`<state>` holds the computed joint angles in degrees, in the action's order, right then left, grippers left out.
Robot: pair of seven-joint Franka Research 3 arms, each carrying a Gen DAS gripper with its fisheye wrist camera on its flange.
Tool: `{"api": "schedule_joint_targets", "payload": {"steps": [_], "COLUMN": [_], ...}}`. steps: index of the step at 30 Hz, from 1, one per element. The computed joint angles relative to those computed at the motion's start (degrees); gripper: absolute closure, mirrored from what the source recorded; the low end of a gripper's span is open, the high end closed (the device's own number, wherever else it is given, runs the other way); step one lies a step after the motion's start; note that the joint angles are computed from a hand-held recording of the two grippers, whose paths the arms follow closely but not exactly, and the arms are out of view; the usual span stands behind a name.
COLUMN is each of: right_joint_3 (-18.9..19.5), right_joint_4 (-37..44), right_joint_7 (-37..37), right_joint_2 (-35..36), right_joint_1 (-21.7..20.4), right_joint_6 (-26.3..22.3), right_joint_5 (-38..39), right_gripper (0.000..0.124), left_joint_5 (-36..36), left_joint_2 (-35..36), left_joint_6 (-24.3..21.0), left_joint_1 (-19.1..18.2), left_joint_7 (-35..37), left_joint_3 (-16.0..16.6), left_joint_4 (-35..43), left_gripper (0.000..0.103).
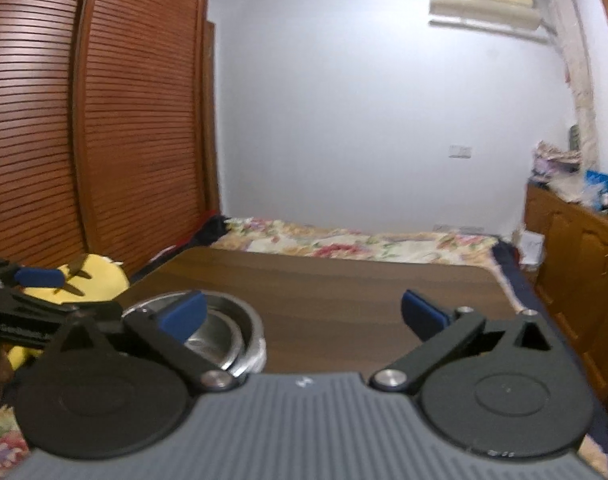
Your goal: Organize plates and bowls
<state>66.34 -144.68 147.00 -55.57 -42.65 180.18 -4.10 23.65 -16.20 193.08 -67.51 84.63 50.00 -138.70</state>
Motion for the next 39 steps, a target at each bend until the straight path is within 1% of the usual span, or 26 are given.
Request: {"api": "schedule_joint_targets", "payload": {"steps": [1, 5, 8, 10, 12, 13, 14, 15, 17, 18, 21, 23, 24, 27, 30, 31, 33, 38, 39], "right_joint_3": [-0.14, -0.62, -0.91, -0.96, -0.75, -0.54, -0.28, -0.09, 0.28, 0.31, 0.05, -0.17, -0.25, -0.4, -0.75, -0.81, -0.91, -1.29, -1.45], "right_joint_4": [-0.03, -0.37, -0.57, -0.64, -1.09, -1.17, -1.1, -0.98, -1.04, -1.03, -1.25, -1.25, -1.24, -1.16, -1.41, -1.34, -1.26, -1.56, -1.69], "right_joint_7": [0.13, 1.96, 4.02, 5.63, 7.43, 8.21, 8.9, 9.48, 10.78, 11.36, 12.58, 13.22, 13.54, 14.38, 15.1, 15.28, 15.61, 16.36, 16.51], "right_joint_2": [-0.8, -2.88, -3.61, -4.01, -4.38, -4.29, -4.12, -3.9, -3.36, -3.12, -2.42, -2.23, -2.22, -2.09, -1.82, -1.73, -1.5, -1.27, -1.13], "right_joint_1": [0.39, 1.83, 2.83, 3.61, 4.13, 4.25, 4.3, 4.41, 4.6, 4.78, 5.41, 5.68, 5.79, 6.08, 6.45, 6.42, 6.45, 6.96, 7.15], "right_joint_6": [-1.49, -5.35, -7.86, -9.98, -10.85, -11.23, -11.84, -12.39, -12.99, -13.38, -13.92, -14.07, -14.26, -14.69, -14.59, -14.65, -14.7, -14.78, -14.65], "right_joint_5": [0.04, -0.43, -1.05, -1.67, -2.5, -2.95, -3.42, -3.94, -4.8, -5.21, -6.65, -7.62, -8.04, -9.16, -10.01, -10.29, -10.75, -11.65, -11.74], "right_gripper": [0.021, 0.021, 0.021, 0.021, 0.021, 0.021, 0.021, 0.021, 0.021, 0.021, 0.021, 0.021, 0.021, 0.021, 0.021, 0.021, 0.021, 0.021, 0.021], "left_joint_5": [-0.09, 1.52, 1.83, 2.66, 2.59, 2.98, 3.18, 3.77, 4.1, 4.44, 6.36, 7.15, 7.27, 9.59, 11.3, 12.33, 13.64, 15.81, 16.71], "left_joint_2": [0.11, -0.2, 0.2, 0.49, 1.0, 1.11, 0.81, 0.84, 0.96, 1.1, 1.5, 1.53, 1.43, 1.56, 1.69, 1.73, 1.7, 1.68, 1.59], "left_joint_6": [0.33, 0.37, 0.07, 0.59, 0.59, 0.63, 0.94, 1.1, 1.69, 1.8, 1.74, 1.74, 1.81, 1.96, 1.87, 1.85, 2.0, 2.56, 2.52], "left_joint_1": [1.81, 6.83, 15.02, 19.05, 24.9, 26.32, 28.5, 29.3, 33.02, 34.3, 35.75, 37.8, 39.31, 39.57, 41.02, 40.66, 41.07, 43.25, 42.82], "left_joint_7": [-0.06, -1.7, -3.83, -4.78, -5.66, -6.15, -6.56, -7.06, -7.76, -8.15, -9.85, -10.77, -11.15, -13.38, -15.3, -16.03, -17.13, -19.53, -20.26], "left_joint_3": [-1.93, -7.19, -15.18, -18.82, -24.4, -25.6, -27.64, -28.19, -31.32, -32.33, -33.04, -34.78, -36.31, -35.94, -36.97, -36.42, -36.52, -38.09, -37.54], "left_joint_4": [-0.4, -1.59, -2.67, -3.27, -3.65, -3.8, -4.55, -4.75, -5.3, -5.3, -4.77, -4.76, -4.88, -4.62, -4.3, -4.13, -4.06, -4.03, -3.95], "left_gripper": [0.0, 0.0, 0.0, 0.0, 0.0, 0.0, 0.0, 0.0, 0.0, 0.0, 0.0, 0.0, 0.0, 0.0, 0.0, 0.0, 0.0, 0.0, 0.0]}}
